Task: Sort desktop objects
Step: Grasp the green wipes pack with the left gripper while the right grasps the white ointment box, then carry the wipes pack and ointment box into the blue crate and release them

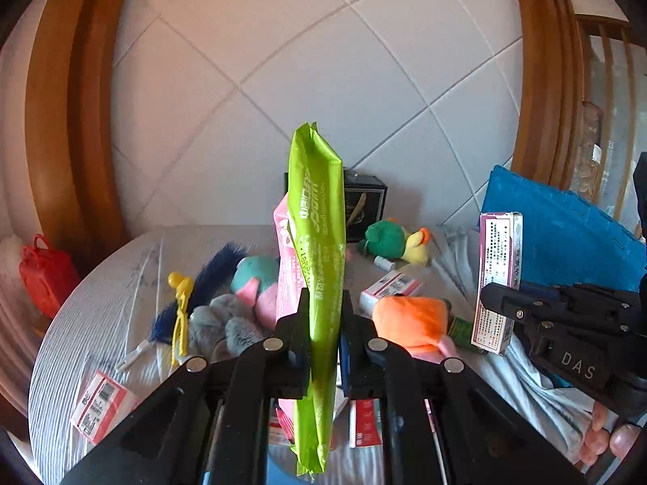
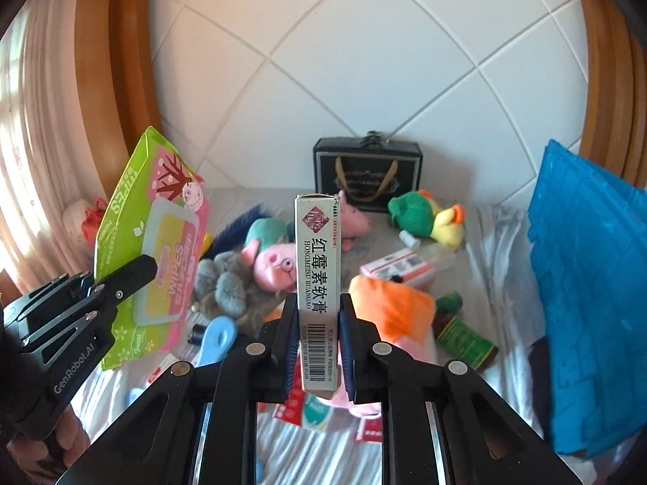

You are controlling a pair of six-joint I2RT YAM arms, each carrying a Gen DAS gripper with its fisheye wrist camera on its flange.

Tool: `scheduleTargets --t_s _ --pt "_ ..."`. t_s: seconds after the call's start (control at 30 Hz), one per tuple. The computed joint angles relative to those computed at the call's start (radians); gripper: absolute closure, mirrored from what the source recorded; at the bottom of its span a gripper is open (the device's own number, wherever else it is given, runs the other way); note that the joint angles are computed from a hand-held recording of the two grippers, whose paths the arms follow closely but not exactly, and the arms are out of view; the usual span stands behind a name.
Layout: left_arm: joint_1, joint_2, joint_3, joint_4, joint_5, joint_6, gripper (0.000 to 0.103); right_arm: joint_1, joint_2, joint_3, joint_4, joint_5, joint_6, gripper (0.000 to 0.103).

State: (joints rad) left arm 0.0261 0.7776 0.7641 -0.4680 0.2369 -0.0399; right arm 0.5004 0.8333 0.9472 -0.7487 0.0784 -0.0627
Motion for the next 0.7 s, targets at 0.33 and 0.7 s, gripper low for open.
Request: scheduleTargets --t_s 0.33,0.7 --pt "-0.621 0.197 0.205 0.081 -0.436 -0.169 0.093 -0.702 0.021 0.212 -0.038 -0.487 -0.3 0.085" --pt "-1.033 0.701 0.777 0.086 -0.64 -0.194 0.093 -1.404 0.474 0.704 -0.077 -0.901 -0.473 0.085"
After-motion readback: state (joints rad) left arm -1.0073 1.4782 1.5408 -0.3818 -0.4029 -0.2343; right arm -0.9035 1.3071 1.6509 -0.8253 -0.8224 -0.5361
